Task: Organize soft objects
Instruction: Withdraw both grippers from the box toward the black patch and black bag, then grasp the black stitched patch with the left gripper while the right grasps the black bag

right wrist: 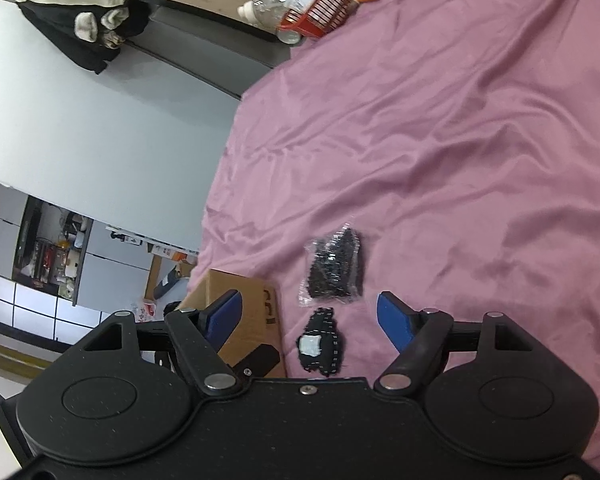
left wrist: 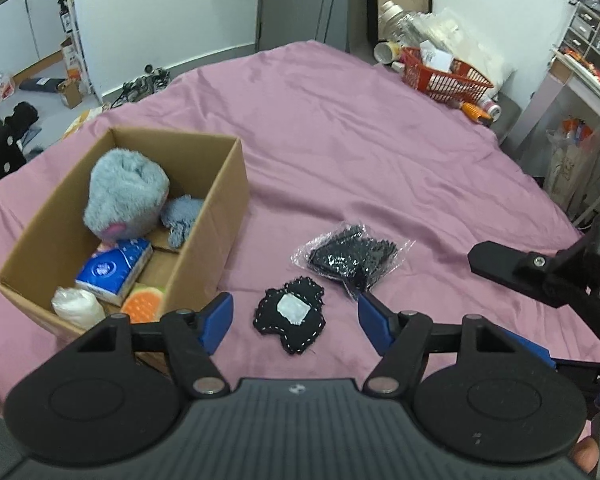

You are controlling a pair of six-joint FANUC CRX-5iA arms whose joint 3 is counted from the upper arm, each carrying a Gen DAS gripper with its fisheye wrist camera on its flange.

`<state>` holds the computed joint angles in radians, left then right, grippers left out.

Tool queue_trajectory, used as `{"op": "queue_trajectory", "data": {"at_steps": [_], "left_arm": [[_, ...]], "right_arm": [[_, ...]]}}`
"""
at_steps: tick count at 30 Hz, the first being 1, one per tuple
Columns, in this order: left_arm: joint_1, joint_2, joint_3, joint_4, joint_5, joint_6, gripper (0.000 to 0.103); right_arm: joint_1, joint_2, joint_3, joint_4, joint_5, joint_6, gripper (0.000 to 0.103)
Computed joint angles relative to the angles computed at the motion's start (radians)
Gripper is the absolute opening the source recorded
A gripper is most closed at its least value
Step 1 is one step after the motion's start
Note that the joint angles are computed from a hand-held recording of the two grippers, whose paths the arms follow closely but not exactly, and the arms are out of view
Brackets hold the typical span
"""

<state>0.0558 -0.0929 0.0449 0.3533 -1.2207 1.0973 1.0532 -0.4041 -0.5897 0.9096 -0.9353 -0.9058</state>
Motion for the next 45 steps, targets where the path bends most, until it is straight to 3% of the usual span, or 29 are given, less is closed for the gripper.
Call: {"op": "queue_trajectory", "data": {"at_steps": [10, 24, 26, 28, 31, 37, 45], "left_arm": [[-0.064, 0.03, -0.008, -0.078, 0.026, 0.111, 0.067], [-0.129, 0.104, 0.028, -0.196, 0.045, 0.16, 0.066], [-0.127, 0.123, 0.039, -0.196, 0.025, 0.164, 0.06], [-0.127, 0.134, 0.044, -0.204, 0.019, 0.167, 0.041], [-0.117, 0.133, 0.036, -0.184, 0.03, 0.145, 0.03], [-0.092, 0.136, 0.045, -0.15, 0.01, 0.118, 0.028], [-0.077, 0.188, 0.093, -0.112, -0.036, 0.106, 0.028]], "right_arm": [[-0.058, -0.01, -0.05, 0.032, 0.1, -0.023, 0.073], [-0.159, 0.011, -0.103, 0.072, 0.257, -0.084, 0.072], [-0.178, 0.02, -0.107, 0.081, 0.286, -0.093, 0.07], [-0.195, 0.032, -0.108, 0.086, 0.313, -0.095, 0.069], [-0.212, 0.049, -0.106, 0.091, 0.343, -0.091, 0.067], [-0.231, 0.094, -0.082, 0.059, 0.37, -0.063, 0.06], [-0.223, 0.158, -0.02, -0.029, 0.322, 0.007, 0.058]]}}
